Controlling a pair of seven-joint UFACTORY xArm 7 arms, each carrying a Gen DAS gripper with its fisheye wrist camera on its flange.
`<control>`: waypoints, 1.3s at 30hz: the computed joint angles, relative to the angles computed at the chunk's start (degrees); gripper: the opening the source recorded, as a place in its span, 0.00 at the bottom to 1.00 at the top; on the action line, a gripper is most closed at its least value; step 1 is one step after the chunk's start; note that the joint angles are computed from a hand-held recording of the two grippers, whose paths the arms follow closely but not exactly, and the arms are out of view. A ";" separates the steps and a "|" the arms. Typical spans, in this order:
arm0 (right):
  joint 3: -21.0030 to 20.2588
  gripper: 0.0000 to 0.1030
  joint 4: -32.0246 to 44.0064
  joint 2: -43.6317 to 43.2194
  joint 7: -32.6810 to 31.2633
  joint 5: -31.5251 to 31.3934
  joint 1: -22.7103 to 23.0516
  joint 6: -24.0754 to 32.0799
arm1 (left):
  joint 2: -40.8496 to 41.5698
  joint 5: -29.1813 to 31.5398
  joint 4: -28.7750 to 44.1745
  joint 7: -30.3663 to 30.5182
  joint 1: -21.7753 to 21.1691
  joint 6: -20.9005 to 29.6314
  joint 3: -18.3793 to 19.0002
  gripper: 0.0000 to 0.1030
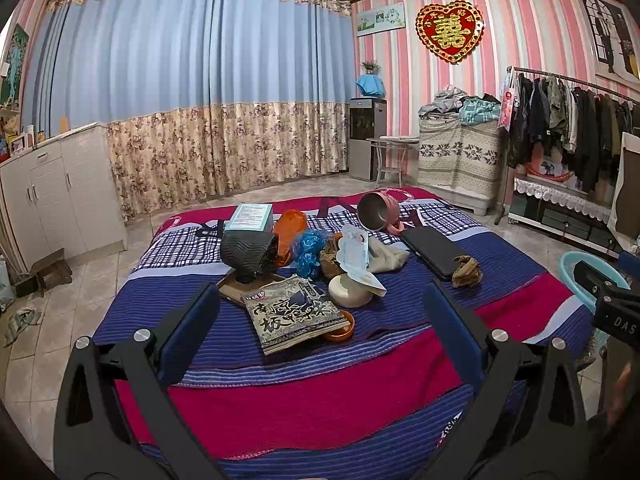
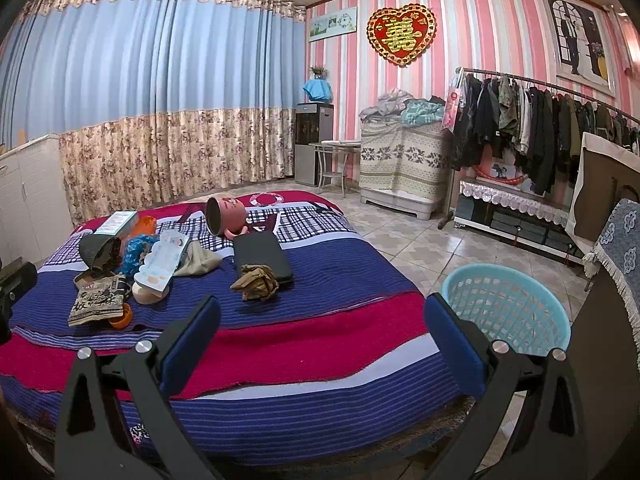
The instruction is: Collect trash
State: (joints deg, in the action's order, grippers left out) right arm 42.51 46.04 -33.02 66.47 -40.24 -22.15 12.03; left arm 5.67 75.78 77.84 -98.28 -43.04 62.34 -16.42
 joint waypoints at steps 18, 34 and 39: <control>0.44 0.96 -0.64 -0.50 0.53 -0.66 -1.28 -1.81 | -0.79 -0.29 -0.77 0.35 0.50 -0.14 -0.18 0.95; 10.01 0.96 3.25 3.21 2.23 -2.33 -11.80 -1.66 | 1.79 -3.26 -1.06 2.14 2.32 -2.10 2.11 0.95; 11.65 0.96 5.82 8.49 3.17 -4.19 -12.95 1.86 | 1.86 -6.15 -2.28 2.31 4.49 -4.44 3.48 0.95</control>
